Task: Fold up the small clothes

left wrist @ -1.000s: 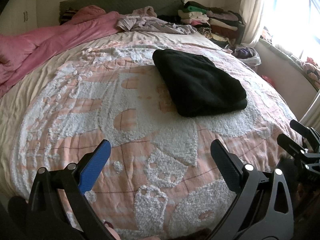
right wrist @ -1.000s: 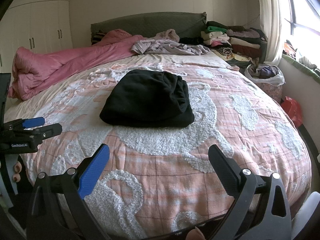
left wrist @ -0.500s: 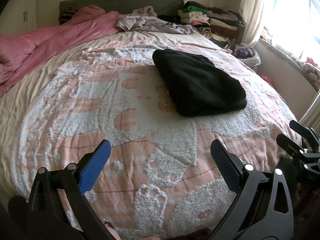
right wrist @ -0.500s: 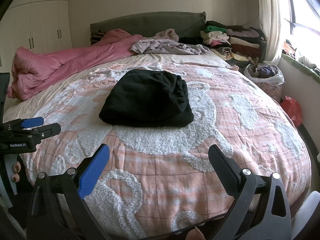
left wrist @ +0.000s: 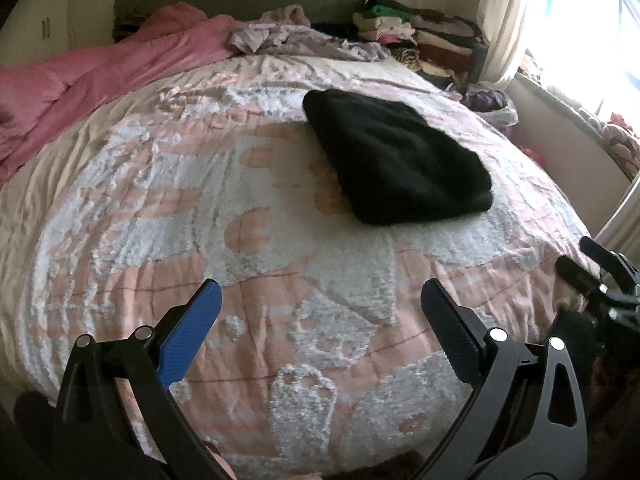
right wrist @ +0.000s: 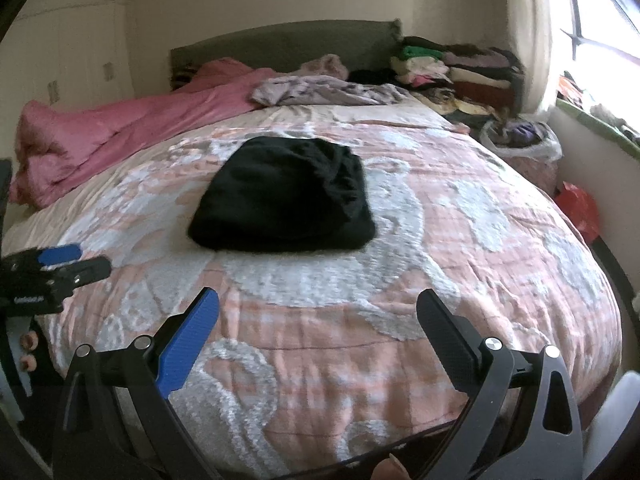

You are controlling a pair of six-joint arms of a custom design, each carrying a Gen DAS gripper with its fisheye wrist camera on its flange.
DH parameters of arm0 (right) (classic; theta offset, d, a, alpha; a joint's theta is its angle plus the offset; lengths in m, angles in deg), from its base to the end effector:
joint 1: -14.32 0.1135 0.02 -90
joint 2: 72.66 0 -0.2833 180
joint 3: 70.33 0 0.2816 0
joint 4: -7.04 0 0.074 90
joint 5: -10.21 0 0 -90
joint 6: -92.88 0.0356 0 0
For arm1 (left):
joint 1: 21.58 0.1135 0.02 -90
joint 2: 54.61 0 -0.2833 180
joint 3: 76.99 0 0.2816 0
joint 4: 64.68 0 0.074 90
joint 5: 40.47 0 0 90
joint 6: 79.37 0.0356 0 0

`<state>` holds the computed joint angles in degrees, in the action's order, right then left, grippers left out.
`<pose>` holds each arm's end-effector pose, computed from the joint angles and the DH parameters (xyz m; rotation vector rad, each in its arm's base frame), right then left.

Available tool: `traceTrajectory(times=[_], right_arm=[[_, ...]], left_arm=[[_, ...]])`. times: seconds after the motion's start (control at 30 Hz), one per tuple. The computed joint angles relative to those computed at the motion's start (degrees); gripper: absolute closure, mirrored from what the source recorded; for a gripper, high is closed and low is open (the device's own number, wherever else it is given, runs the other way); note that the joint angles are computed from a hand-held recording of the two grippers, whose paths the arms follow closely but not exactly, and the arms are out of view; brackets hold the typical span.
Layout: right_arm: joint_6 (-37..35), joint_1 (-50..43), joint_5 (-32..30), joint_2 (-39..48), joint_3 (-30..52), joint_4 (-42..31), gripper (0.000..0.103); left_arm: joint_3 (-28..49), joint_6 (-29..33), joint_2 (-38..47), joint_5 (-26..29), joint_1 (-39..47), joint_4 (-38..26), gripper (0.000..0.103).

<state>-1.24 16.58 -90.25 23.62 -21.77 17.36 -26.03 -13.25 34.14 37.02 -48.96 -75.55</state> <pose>0.3265 0.0194 0.1205 -0.2233 2.2059 0.1849 0.2772 -0.1349 0.1425 -0.0259 2.3990 -0.1543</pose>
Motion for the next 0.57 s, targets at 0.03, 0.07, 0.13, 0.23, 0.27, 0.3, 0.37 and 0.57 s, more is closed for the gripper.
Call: traceTrajectory(times=[0.03, 0.07, 0.13, 0.23, 0.27, 0.3, 0.37, 0.57], right_arm=[[1.27, -1.07, 0.07, 0.13, 0.03, 0.36, 0.005], [2.33, -1.99, 0.07, 0.1, -0.2, 0.73, 0.005], [4.92, -5.34, 0.22, -0.24, -0.45, 1.68, 0.005], [8.48, -11.62, 0.78, -1.22, -1.01, 3.69, 0.005], [10.0, -15.94, 0.62, -1.58, -1.33, 4.75, 0.005], [11.07, -20.19, 0.37, -1.63, -1.4, 5.56, 0.005], [12.52, -29.57, 1.63, -0.42, -0.59, 6.82, 0.005], [12.76, -54.52, 12.62, 16.2, 14.78, -1.55, 0.005]], left_arm=[[0.39, -0.37, 0.56, -0.37, 0.62, -0.65, 0.01], [0.68, -0.78, 0.98, -1.08, 1.33, -1.41, 0.01], [0.65, -0.66, 1.46, -1.75, 4.21, -2.12, 0.01], [-1.35, 0.81, 0.13, 0.04, 12.48, 0.48, 0.01], [-1.42, 1.39, 0.04, 0.17, 15.77, 0.78, 0.009], [-1.0, 2.13, 0.4, 0.51, 19.79, 0.66, 0.01], [1.49, 4.56, 2.83, 2.76, 30.34, -0.24, 0.01], [18.75, 10.6, 19.48, 2.96, 59.07, -5.48, 0.009]])
